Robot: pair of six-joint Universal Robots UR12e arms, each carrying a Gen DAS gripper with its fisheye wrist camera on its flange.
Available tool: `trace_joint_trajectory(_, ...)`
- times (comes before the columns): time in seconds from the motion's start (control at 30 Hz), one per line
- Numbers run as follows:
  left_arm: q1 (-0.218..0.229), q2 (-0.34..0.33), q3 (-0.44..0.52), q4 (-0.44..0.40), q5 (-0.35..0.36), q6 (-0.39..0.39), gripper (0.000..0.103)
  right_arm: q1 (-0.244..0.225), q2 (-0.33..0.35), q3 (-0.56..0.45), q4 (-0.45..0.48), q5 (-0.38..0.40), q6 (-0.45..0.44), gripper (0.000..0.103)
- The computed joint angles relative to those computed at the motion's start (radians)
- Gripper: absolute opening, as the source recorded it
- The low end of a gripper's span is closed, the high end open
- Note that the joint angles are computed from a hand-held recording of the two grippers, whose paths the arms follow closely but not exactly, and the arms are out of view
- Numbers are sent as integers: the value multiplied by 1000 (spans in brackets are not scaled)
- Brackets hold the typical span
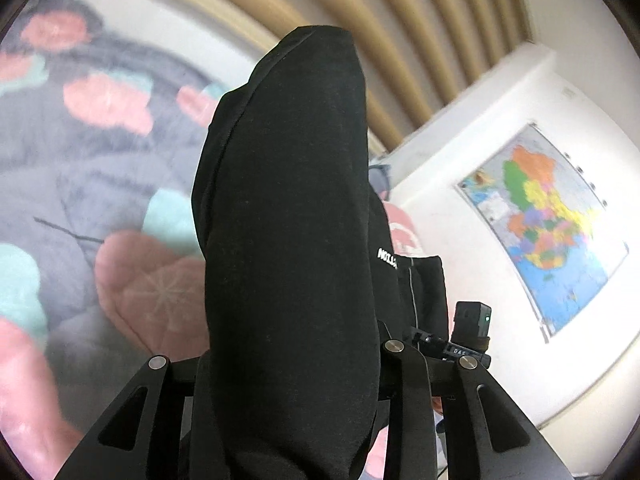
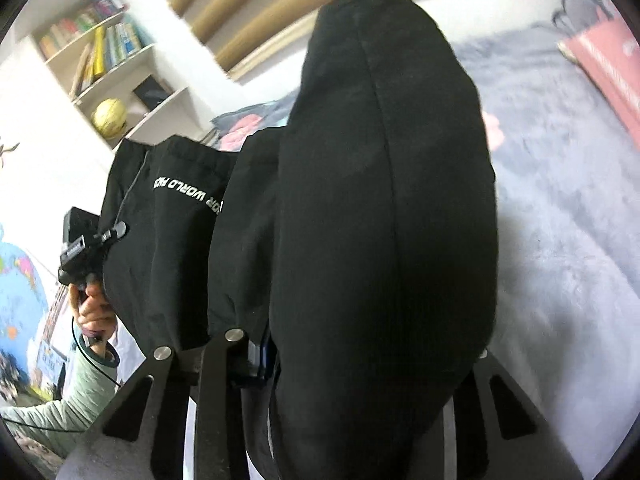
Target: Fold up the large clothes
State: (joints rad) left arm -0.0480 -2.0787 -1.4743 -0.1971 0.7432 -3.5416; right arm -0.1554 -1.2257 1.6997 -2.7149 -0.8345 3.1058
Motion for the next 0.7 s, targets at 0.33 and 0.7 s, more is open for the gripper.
trace_joint_trajectory(0.33,84,215,-267,81,-78,26,34,8,-166,87,85,-49,-26,41)
trace_joint_trajectory(0.7,96,182,-369,-81,-34,25,36,46,-89,68,268,-179,-2,41)
